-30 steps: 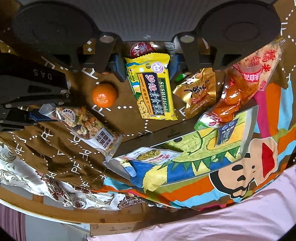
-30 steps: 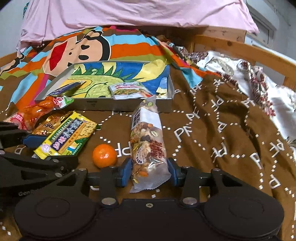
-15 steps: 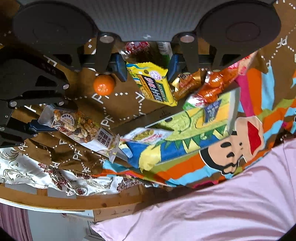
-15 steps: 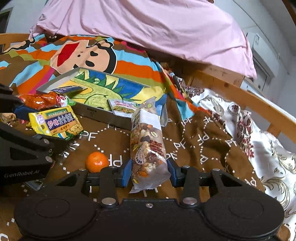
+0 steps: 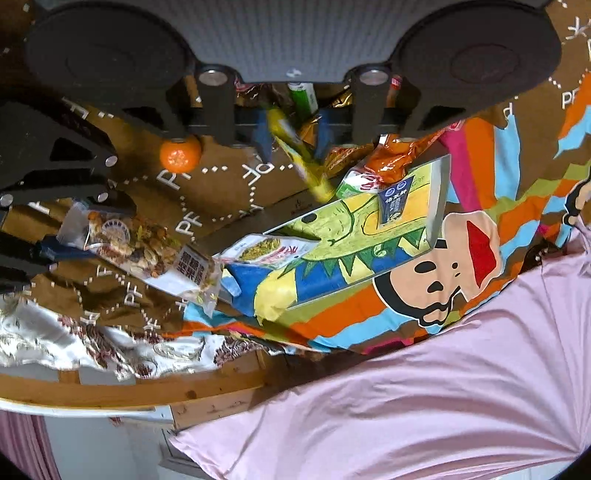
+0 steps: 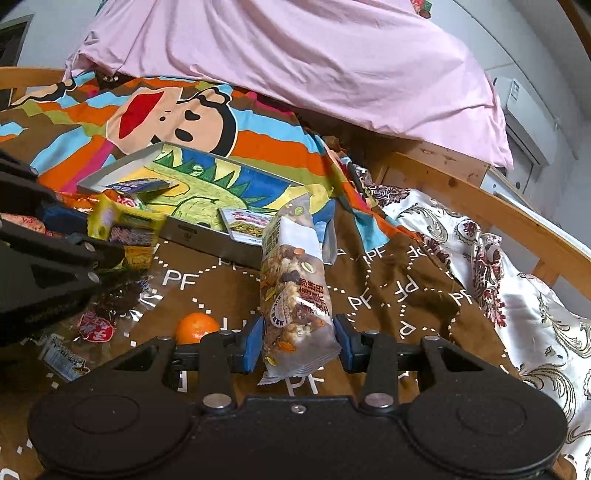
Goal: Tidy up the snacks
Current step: 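Grasp yellow SUSHIZICAI biscuit bar with left tool while right tool lifts nut bag, then lower yellow bar into tray with left tool while right tool releases nut bag there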
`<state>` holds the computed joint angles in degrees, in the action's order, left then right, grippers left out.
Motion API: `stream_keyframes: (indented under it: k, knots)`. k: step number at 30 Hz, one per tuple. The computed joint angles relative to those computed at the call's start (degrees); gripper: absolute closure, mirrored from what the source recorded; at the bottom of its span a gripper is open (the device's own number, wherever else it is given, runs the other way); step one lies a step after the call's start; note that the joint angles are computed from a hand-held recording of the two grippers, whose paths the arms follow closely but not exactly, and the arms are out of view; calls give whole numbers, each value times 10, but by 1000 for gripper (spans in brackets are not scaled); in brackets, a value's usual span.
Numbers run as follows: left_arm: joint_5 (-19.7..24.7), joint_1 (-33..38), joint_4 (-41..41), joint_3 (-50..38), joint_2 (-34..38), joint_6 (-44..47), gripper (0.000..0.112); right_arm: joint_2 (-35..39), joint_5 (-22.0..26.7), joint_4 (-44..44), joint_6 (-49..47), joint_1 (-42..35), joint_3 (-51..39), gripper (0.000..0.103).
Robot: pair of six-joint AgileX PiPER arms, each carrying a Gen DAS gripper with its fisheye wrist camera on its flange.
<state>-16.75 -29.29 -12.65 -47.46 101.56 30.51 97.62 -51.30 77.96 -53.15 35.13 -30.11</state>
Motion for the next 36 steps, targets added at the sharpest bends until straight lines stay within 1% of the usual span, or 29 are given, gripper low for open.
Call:
stream_keyframes:
  k: [3,4,6,7,8,9,11,13,15,17,20,24,27,29,32,34,36]
  knots:
    - [23,3,2,-12,10,-4,91,-1,0,2,-1,0,0,60]
    - [31,7,16,-15,13,-20,91,0,1,1,0,0,-1,60]
    - [41,14,64,-22,15,-81,91,-1,4,3,0,-1,-1,60]
    - [49,20,106,-28,17,-131,91,-1,6,3,1,-2,-1,60]
    - [53,23,127,-34,21,-157,91,-1,7,3,1,-2,-1,60]
    - [50,23,132,-37,24,-161,91,-1,7,3,0,-2,-1,60]
    - [37,20,115,-45,35,-135,87,0,7,3,0,-2,-2,60]
    - [32,17,111,-55,49,-122,86,2,4,1,2,-2,-2,60]
    - [25,16,106,-58,58,-112,93,3,3,0,4,-3,-3,60]
    - [6,17,99,-50,61,-94,100,6,-1,-2,6,-2,-5,60]
    - [-36,14,66,-30,55,-54,103,9,-16,-8,12,6,-2,60]
    - [-98,4,53,-1,39,-33,103,10,-42,-16,20,13,3,60]
    - [-154,-5,48,15,34,-22,103,10,-58,-25,24,12,1,60]
    - [-174,-8,50,14,36,-26,103,14,-63,-29,26,9,-2,60]
    - [-185,-5,55,7,47,-28,103,20,-67,-32,29,6,-8,60]
    - [-207,-6,47,6,57,-14,103,27,-77,-44,35,4,-13,60]
    - [-245,-7,47,8,65,-11,103,36,-88,-66,43,-7,-23,60]
